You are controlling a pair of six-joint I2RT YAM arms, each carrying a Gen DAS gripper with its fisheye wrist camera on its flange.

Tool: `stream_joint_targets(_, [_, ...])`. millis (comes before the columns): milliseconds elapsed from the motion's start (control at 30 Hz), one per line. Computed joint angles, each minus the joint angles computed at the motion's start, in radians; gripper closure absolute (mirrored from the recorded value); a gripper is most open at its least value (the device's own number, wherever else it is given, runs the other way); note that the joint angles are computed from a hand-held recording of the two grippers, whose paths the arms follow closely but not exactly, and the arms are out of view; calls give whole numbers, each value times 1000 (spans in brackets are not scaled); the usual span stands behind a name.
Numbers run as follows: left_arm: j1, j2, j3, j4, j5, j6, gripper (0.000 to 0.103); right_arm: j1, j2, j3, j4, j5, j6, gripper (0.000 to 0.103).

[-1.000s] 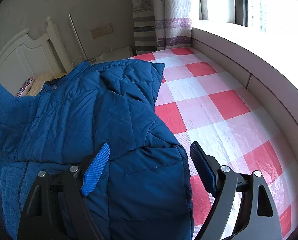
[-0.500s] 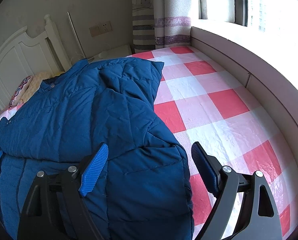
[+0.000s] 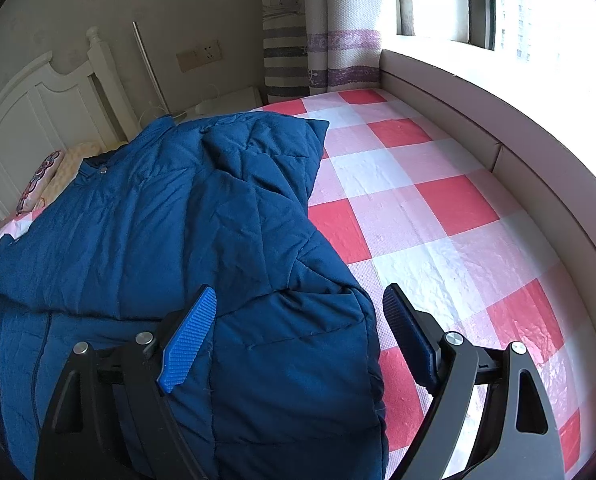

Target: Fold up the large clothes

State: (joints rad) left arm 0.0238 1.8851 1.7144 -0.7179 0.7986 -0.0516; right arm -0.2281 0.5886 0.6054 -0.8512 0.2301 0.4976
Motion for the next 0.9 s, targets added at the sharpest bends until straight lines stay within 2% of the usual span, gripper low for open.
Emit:
stream_joint_targets(33, [8, -34, -34, 16, -8, 12, 103, 0, -2, 0, -2, 1, 0, 20])
stream_joint_targets(100, [-5, -82, -82, 20, -119, 35, 101, 8, -2, 1, -4, 8, 4, 20])
stream_joint_targets(133, [-25, -51, -48, -28, -199, 52, 96, 8, 0, 1, -3, 8, 2, 20])
stream_joint_targets(167, [-47, -24, -17, -73, -256, 63, 83, 7, 1, 1, -3, 9, 1, 20])
stream_joint_targets(200, [-67, 14, 28, -131, -321, 80, 78, 12, 0, 1, -5, 14, 4, 20])
stream_joint_targets(233, [-73, 37, 63, -174, -329, 93, 78, 13, 0, 2, -5, 17, 4, 20])
stream_joint_targets(267, [-70, 9, 49, -168, -354, 82, 75, 16, 0, 2, -5, 21, 5, 20])
stream_joint_targets(300, [-79, -54, -4, -111, -432, 44, 68, 18, -1, 2, -5, 22, 5, 20])
stream_joint_targets(333, [-90, -155, -99, 7, -525, -6, 45, 18, 1, 3, -5, 22, 5, 20])
stream_joint_targets(367, [-91, -252, -201, 141, -562, -29, 22, 19, 0, 3, -7, 23, 6, 20])
stream_joint_targets(433, [-117, -362, -304, 310, -598, -3, 10, 23, 1, 5, -9, 28, 6, 20])
stream_joint_targets(467, [-158, -380, -307, 339, -639, 74, 4, 28, 2, 6, -11, 32, 7, 20])
stream_joint_targets(500, [-198, -352, -271, 317, -656, 156, 2, 31, 3, 7, -12, 36, 8, 19])
stream_joint_targets(533, [-232, -286, -199, 247, -658, 232, 2, 31, 6, 8, -12, 37, 7, 19])
stream_joint_targets(667, [-313, 3, 27, 49, -759, 300, 3, 29, 9, 10, -12, 42, 3, 19])
stream_joint_targets(733, [-306, 106, 67, 23, -736, 289, 3, 38, 11, 10, -13, 52, 8, 18])
stream_joint_targets(800, [-294, 108, 80, 14, -709, 291, 2, 47, 19, 13, -18, 63, 12, 17])
stream_joint_targets(900, [-302, 130, 96, 17, -723, 302, 2, 95, 32, 19, -30, 118, 41, 17])
